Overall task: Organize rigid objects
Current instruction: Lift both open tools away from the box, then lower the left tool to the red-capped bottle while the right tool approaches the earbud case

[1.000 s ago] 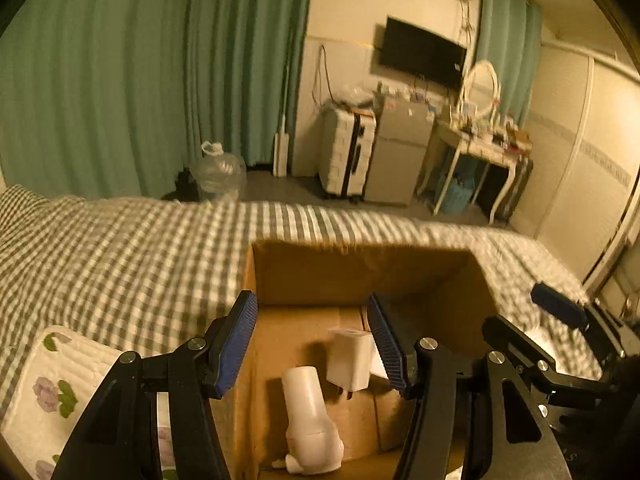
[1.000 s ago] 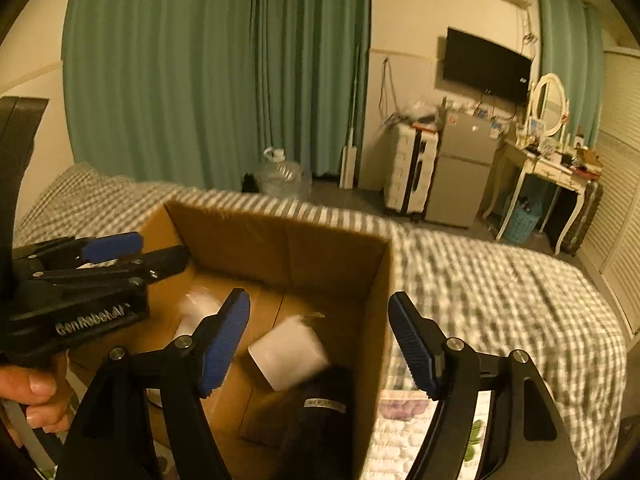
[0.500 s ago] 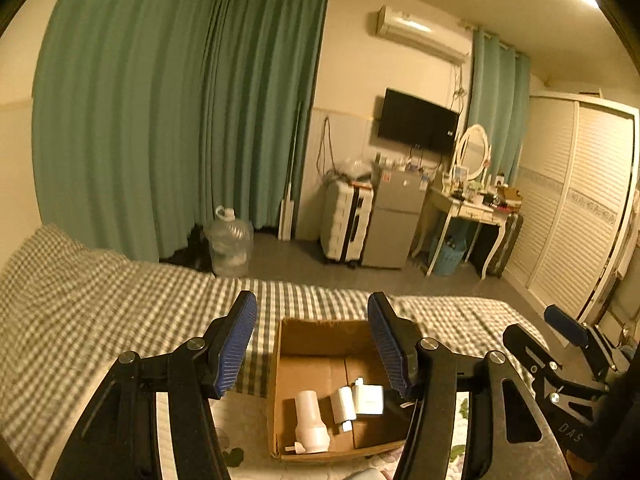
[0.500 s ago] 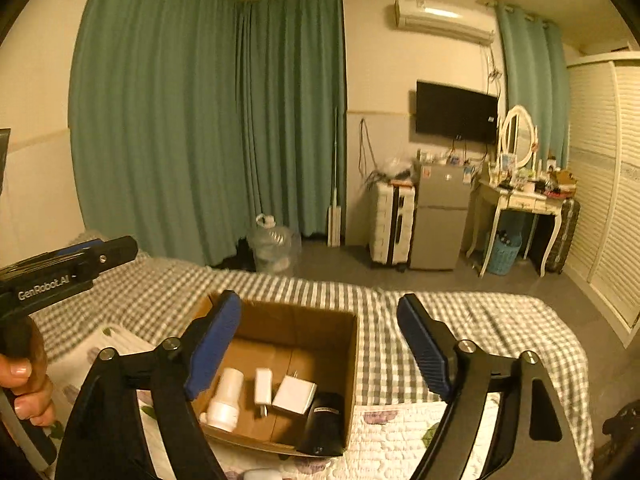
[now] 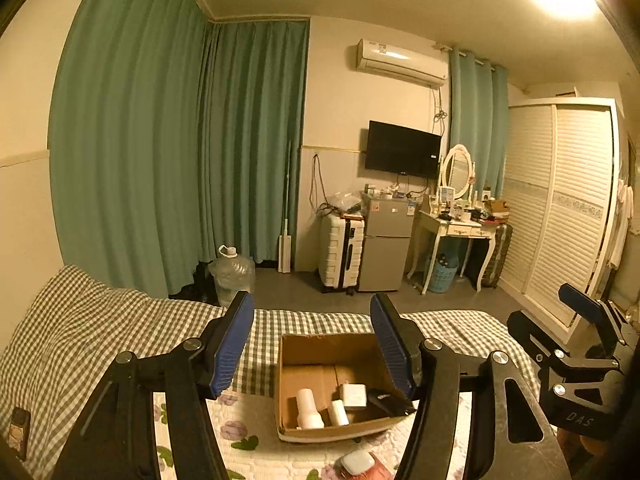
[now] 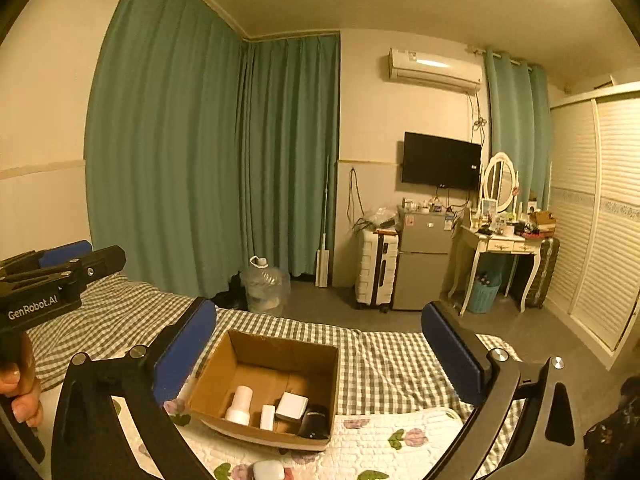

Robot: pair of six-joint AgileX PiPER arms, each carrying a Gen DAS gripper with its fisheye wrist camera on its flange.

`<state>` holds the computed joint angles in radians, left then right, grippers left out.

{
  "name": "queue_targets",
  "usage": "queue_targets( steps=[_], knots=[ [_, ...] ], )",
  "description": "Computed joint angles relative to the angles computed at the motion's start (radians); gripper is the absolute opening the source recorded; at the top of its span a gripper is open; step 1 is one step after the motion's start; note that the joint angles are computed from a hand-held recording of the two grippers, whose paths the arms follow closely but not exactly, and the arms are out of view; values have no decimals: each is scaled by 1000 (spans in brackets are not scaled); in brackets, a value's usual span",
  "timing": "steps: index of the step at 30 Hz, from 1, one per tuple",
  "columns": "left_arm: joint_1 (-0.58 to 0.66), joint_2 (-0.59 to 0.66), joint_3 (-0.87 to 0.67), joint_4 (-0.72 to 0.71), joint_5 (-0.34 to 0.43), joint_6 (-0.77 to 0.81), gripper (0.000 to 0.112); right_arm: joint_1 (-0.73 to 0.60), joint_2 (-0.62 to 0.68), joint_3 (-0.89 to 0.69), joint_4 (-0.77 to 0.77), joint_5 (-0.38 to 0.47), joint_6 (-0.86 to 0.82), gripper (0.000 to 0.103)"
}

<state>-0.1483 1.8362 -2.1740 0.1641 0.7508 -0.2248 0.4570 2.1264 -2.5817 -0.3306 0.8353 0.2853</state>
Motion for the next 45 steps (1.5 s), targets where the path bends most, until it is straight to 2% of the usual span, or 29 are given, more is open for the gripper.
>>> queue_targets(
  steps=[6, 11, 17, 20, 23, 34, 38, 43, 45],
  knots=[
    [-28, -128, 185, 47, -63, -51, 63, 40, -208, 339, -127, -133, 119, 103],
    [-61, -208, 323, 116, -111, -116, 63, 80, -341, 570, -270, -204, 250, 103],
    [-99, -265, 510, 240, -191, -227, 63, 80, -440, 787, -384, -299, 391, 103],
    [-108, -276, 595, 235, -248, -232, 63, 68, -466, 883, -418, -341, 442, 103],
    [-132, -238, 621, 286, -246, -292, 63, 47, -463, 944, -428, -374, 463, 103],
    [-126, -14, 577, 139, -212, -257, 63, -65, -376, 1028, -354, -504, 493, 103],
    [-129, 70, 547, 73, -189, -238, 63, -100, -307, 998, -217, -518, 379, 103],
    [-129, 181, 522, 9, -154, -208, 63, -113, -237, 987, -183, -525, 342, 103],
    [-125, 221, 522, -37, -141, -189, 63, -120, -199, 974, -123, -523, 286, 103]
  ],
)
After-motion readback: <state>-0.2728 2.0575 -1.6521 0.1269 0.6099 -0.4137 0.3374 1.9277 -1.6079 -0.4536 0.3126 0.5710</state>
